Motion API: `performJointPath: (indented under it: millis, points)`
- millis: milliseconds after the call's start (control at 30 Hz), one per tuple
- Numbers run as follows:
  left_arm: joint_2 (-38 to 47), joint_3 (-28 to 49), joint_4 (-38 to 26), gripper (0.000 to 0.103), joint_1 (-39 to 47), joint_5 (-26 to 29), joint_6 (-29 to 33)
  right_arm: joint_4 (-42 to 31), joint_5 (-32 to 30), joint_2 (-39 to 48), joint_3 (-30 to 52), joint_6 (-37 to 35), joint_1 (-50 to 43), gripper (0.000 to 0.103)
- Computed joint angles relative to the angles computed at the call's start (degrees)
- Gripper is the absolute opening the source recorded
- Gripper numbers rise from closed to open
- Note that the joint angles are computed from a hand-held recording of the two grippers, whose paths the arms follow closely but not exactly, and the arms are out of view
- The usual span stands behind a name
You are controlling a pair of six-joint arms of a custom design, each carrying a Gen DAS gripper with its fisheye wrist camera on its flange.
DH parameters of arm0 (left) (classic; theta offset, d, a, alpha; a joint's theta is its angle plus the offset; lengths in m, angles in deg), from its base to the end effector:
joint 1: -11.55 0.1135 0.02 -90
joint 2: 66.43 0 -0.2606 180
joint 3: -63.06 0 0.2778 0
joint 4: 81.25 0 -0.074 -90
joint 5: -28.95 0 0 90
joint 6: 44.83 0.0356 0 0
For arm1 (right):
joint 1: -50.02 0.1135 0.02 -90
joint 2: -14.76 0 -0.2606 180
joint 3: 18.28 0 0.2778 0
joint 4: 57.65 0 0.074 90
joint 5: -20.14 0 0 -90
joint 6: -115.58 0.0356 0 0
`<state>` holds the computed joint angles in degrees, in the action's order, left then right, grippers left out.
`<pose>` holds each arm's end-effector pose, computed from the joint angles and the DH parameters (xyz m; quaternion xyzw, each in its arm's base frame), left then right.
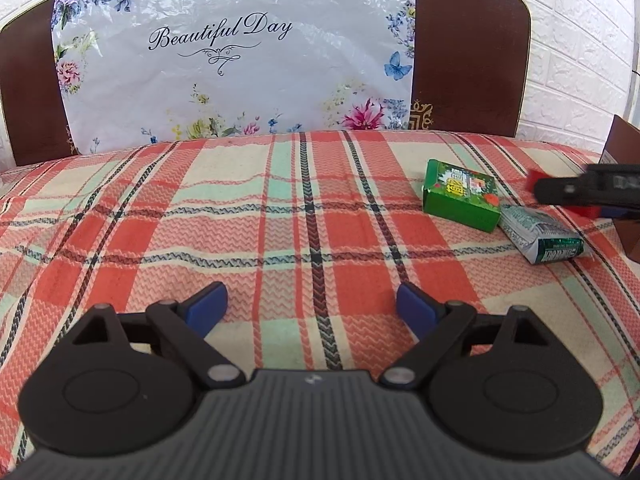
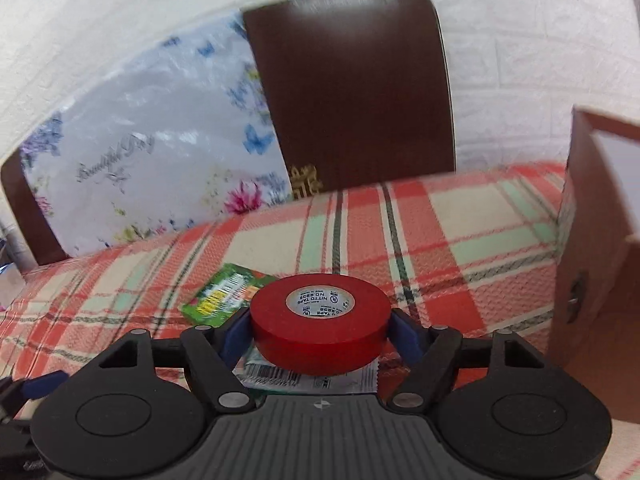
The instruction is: Organize objects
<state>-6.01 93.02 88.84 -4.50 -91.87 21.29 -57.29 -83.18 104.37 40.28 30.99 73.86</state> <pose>0.2073 -0.0407 0.1316 -0.1710 0.8654 0.0885 0.4626 0.3165 0.1488 0.1754 -0.1949 0.8428 0.2216 0.4501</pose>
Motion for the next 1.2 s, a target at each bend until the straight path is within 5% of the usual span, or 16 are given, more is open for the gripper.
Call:
performJointPath:
  millis: [133, 367, 533, 667, 833, 1000, 1200]
  points:
    - [0.1, 0.1, -0.1, 0.093, -0.1, -0.1, -0.1, 0.5, -1.9, -13.7, -11.8, -5.3, -2.6, 0.071]
    - [0.3, 0.5, -0.7, 0.094, 0.3, 0.5, 0.3, -14.8, -7.7, -33.2, -23.5, -14.2, -14.2, 0.072]
    - [1.4, 4.8, -6.7, 0.095, 2.6, 4.0, 3.5, -19.7, -13.4, -37.6, -25.7, -17.9, -22.0, 0.082]
    - [1.7, 15.2, -20.7, 0.073, 4.1, 5.1, -1.3, -20.2, -14.4, -40.1, -27.4, -19.7, -23.2, 0.082]
    - [5.4, 28.2, -31.9, 0.073, -7.9, 10.1, -5.4, -19.5, -14.4, -40.6, -28.6, -20.9, -22.8, 0.083]
    - [16.6, 36.2, -33.5, 0.064, -20.9, 15.8, -7.5, -19.0, -15.7, -40.6, -29.0, -21.8, -23.3, 0.083]
    - [26.1, 40.9, -33.2, 0.061, -23.6, 19.9, -9.7, -18.5, -16.4, -39.4, -28.7, -22.4, -23.1, 0.083]
